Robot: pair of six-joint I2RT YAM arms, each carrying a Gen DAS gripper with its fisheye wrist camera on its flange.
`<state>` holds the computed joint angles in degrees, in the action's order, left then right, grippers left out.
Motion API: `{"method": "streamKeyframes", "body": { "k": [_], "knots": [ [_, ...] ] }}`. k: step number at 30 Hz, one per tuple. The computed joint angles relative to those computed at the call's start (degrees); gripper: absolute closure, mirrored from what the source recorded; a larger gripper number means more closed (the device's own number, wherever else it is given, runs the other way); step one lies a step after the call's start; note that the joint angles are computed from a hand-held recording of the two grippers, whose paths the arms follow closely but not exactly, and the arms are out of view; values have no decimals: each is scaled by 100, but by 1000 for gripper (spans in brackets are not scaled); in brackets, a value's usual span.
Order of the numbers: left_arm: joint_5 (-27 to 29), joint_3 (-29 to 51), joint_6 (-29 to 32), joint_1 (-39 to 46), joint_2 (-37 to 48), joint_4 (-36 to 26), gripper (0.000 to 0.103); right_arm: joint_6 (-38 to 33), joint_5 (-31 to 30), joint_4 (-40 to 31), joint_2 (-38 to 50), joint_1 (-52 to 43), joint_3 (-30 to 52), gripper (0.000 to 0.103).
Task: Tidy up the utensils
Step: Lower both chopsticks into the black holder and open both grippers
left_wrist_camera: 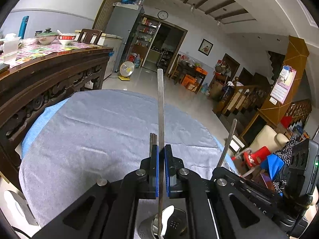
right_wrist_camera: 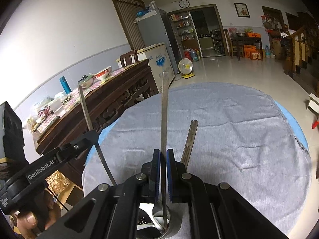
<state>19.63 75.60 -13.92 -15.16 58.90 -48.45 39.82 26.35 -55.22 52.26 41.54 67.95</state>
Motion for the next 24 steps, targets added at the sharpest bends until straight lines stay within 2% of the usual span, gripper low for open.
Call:
{"method": "streamKeyframes", "body": {
  "k": [15,24],
  "knots": [
    [-143,-251,18,-292,-200,2,98,307,309,-68,-213,426,-308,96],
    [-528,-613,133,-643,-463,138,98,562,572,-189,-354,840,-491,96]
  ]
}}
